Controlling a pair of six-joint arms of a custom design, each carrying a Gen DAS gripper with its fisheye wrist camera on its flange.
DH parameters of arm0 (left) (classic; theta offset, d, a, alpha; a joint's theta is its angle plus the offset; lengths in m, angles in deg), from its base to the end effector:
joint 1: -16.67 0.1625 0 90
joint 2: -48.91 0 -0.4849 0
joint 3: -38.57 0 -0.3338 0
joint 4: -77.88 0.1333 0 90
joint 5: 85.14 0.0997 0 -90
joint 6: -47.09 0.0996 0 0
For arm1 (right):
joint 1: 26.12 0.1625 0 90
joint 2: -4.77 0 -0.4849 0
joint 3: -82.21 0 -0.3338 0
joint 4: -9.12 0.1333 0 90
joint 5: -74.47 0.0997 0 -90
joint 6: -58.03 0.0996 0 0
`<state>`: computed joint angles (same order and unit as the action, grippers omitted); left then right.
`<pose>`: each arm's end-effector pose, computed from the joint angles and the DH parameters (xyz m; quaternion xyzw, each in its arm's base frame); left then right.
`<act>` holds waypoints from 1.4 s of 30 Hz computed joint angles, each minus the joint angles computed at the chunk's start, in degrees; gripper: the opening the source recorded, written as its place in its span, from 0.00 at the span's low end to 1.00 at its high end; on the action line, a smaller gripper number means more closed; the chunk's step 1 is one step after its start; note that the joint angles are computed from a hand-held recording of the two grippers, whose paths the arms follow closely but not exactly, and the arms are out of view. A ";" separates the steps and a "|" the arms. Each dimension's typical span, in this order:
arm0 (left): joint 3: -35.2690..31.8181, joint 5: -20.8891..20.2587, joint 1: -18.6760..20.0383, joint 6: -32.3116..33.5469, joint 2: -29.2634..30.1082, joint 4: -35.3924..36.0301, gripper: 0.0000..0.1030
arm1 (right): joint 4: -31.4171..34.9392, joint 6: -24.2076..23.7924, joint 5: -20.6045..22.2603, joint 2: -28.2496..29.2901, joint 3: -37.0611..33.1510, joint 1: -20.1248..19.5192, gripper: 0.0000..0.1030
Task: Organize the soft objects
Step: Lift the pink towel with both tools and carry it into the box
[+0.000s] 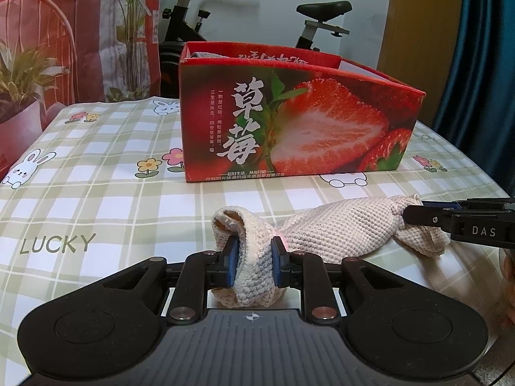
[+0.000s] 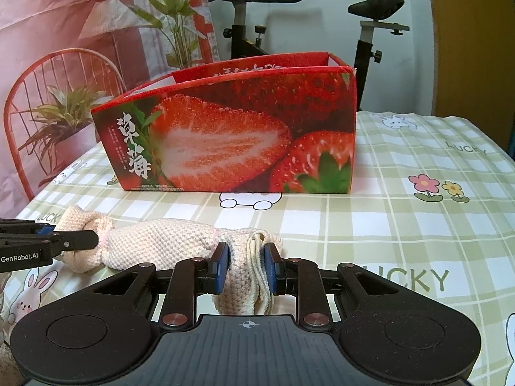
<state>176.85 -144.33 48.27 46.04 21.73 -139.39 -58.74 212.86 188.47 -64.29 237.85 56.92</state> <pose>-0.2703 -0.3827 0.0182 0.4252 0.8554 -0.2482 0.1612 0.0621 -0.2568 0.1585 0.0062 -0.8041 0.5009 0.3201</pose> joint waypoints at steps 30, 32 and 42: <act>-14.23 -1.56 -0.57 11.74 -4.37 0.46 0.18 | 13.73 -8.99 1.13 -17.38 -10.86 10.90 0.21; -17.86 -1.08 -0.32 13.43 -3.58 3.06 0.18 | 17.30 -10.54 1.16 -18.13 -14.39 10.86 0.21; -32.71 0.77 2.38 11.96 -0.31 27.02 0.17 | 35.77 -12.84 6.20 -10.37 -32.40 8.49 0.21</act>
<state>144.14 -143.56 50.65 58.01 21.43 -112.37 -22.97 200.02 194.67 -74.66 205.45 65.41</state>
